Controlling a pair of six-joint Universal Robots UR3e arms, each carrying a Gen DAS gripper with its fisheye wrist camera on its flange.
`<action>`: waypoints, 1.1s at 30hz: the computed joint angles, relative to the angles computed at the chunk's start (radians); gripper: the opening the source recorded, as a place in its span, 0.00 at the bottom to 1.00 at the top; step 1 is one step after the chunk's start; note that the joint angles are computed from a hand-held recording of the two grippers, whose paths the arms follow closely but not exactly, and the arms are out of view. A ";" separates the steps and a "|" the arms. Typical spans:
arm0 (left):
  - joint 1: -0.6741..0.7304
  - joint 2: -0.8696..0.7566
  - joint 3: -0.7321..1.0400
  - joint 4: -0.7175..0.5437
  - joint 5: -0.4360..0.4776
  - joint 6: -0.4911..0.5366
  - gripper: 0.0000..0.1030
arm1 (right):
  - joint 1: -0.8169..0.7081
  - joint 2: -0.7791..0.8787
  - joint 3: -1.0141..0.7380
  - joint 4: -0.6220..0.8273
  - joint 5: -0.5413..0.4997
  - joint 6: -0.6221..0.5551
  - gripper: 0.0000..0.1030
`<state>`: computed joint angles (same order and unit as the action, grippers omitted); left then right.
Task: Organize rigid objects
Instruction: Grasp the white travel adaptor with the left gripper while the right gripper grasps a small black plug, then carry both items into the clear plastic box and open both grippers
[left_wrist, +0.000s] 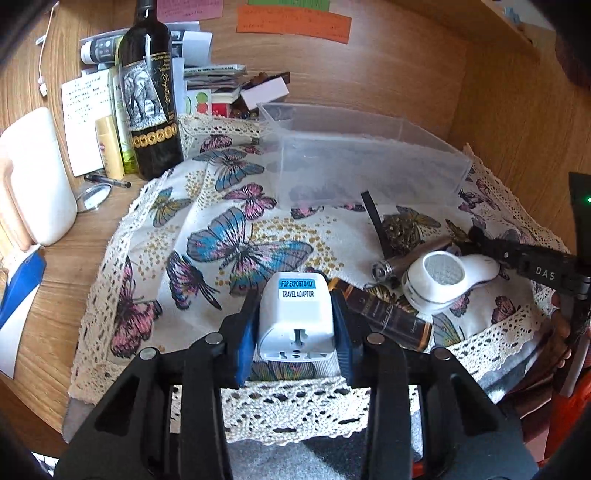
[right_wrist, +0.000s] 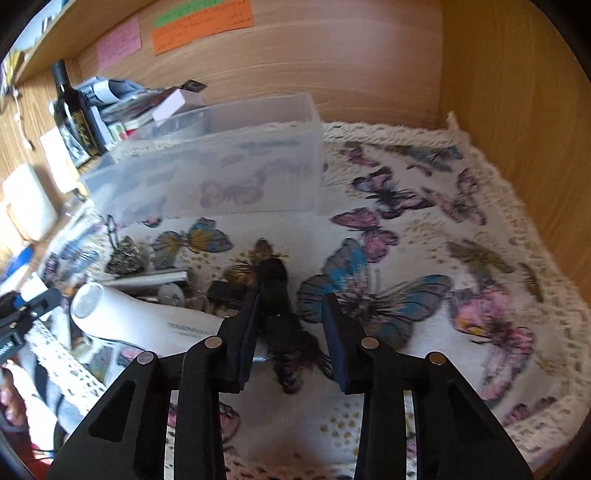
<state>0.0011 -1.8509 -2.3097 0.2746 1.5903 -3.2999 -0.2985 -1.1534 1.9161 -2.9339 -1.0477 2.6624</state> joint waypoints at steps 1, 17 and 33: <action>0.005 0.005 0.003 -0.002 -0.005 0.001 0.36 | -0.001 0.001 -0.002 0.004 0.008 0.003 0.18; 0.032 0.057 0.202 -0.068 -0.039 0.061 0.36 | -0.022 -0.097 -0.044 -0.083 0.099 0.063 0.13; 0.051 -0.123 0.684 -0.375 -0.102 0.106 0.36 | 0.085 0.073 -0.412 -0.021 0.094 0.155 0.13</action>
